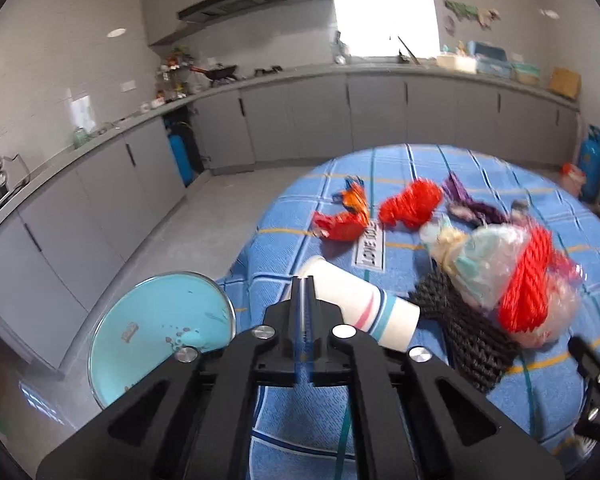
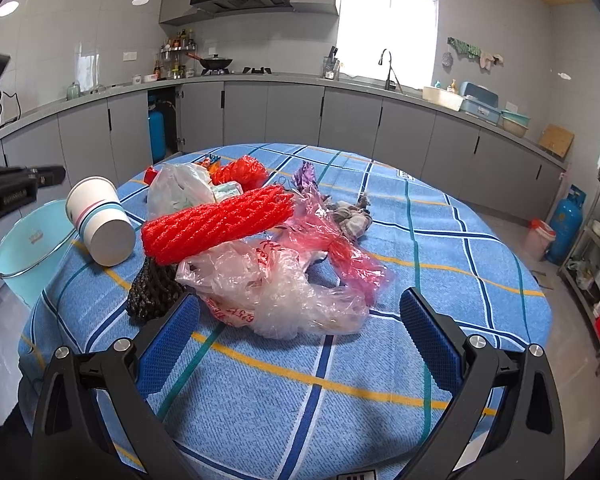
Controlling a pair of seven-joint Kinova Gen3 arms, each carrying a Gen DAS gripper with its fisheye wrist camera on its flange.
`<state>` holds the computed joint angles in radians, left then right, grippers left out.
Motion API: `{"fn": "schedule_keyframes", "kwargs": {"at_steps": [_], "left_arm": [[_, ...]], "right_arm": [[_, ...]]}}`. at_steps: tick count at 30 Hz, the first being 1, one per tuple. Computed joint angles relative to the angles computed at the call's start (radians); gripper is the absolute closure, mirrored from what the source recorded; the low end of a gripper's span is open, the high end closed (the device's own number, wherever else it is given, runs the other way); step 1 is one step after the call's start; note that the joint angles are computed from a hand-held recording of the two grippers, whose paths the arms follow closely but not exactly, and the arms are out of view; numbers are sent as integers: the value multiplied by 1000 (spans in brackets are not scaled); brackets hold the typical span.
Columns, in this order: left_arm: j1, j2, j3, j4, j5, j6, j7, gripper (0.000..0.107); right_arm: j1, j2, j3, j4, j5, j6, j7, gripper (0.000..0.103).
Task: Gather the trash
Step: 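Reach the left tool to the white paper cup and close on it, then lift the paper cup with the left tool while the right tool grasps the pink plastic wrapper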
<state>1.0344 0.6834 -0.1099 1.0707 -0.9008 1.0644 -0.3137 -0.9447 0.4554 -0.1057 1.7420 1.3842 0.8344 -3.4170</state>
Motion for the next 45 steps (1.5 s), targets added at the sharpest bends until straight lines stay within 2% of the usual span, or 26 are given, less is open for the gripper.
{"fn": "schedule_keyframes", "kwargs": {"at_steps": [2,3,6,10,15,20,23,24,25,29,35,38,45], "left_arm": [[34,21,-39,-31,-8,53,31,8],[46,26,-49,-38,-18,65,44,13],[22,57,-6,-99,-18,109,12,12],[-7,114,2,-215,59,151,-54,12],[-37,175,0,-330,164,163,-103,10],[-60,241,-14,-438,247,195,-162,10],[-78,216,-16,-379,292,134,-146,14],[-85,199,-12,-347,304,101,-142,20],[-95,186,-3,-324,319,76,-147,36],[-104,158,5,-268,343,22,-167,49],[-57,124,-28,-217,291,30,-143,51],[-6,103,-55,-178,222,51,-102,51],[75,98,-63,-128,77,130,-30,51]], "right_arm": [[-1,2,-1,-3,-2,1,3,4],[-2,2,-1,-1,-3,1,3,4],[0,8,1,-9,-9,0,7,4],[2,9,11,-3,-1,10,-4,4],[13,14,13,1,-3,20,-8,4],[34,11,11,14,-5,-16,-15,4],[39,12,12,16,-4,-31,-12,4],[39,12,12,14,-6,-32,-10,4],[42,11,13,14,-7,-36,-11,4],[44,14,15,15,-12,-50,-12,4],[28,-2,20,36,38,-29,-80,4],[34,-11,11,41,59,-7,-103,5],[63,-21,3,33,47,22,-97,5]]}}
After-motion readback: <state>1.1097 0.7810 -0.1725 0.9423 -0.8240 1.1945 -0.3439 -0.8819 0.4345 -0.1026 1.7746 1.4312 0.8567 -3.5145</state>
